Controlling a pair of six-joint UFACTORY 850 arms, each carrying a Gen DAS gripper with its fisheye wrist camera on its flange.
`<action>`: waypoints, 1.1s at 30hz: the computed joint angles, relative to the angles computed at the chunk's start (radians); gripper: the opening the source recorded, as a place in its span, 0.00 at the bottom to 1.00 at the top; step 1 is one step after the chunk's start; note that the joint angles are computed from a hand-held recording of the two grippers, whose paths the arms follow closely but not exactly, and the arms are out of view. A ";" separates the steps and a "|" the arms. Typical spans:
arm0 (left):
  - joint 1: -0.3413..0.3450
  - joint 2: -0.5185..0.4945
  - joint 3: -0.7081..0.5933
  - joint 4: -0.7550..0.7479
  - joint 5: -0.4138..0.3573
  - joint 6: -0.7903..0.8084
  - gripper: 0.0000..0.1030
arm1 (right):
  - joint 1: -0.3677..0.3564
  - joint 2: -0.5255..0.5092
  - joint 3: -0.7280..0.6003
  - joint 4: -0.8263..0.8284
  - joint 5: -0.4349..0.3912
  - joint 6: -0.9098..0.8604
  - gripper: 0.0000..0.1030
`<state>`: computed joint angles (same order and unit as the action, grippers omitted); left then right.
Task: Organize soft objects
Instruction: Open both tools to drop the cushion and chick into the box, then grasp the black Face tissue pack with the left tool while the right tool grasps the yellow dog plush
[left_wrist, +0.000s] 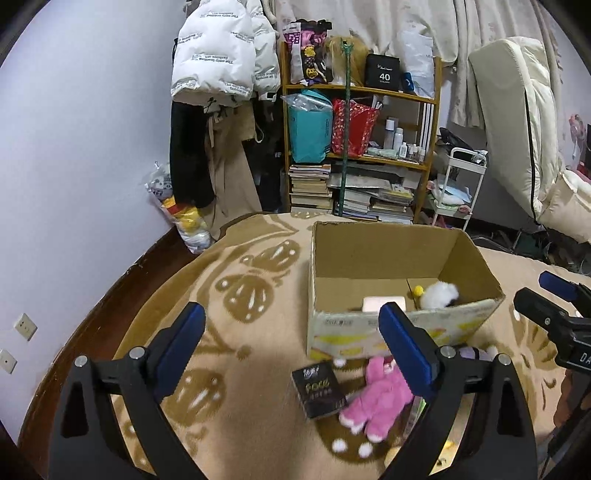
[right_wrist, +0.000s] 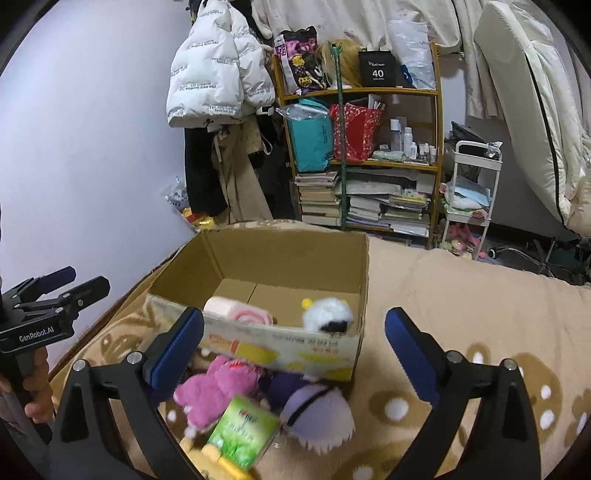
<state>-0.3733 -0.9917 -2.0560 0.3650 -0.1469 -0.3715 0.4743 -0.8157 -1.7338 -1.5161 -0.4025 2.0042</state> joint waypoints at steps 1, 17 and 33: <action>0.002 0.014 0.020 -0.012 0.001 0.010 0.91 | 0.005 0.005 0.002 0.028 -0.003 -0.029 1.00; 0.030 0.085 0.114 -0.285 -0.157 0.332 0.91 | 0.075 0.034 0.038 0.357 -0.022 -0.301 1.00; 0.030 -0.126 -0.181 -0.377 -0.417 0.437 0.91 | 0.056 -0.108 -0.121 0.957 -0.041 -0.936 1.00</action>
<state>-0.3435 -1.1175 -2.2368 -0.0125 -0.5635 0.0652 0.5303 -0.9236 -1.8548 -0.5592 -0.4432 1.0680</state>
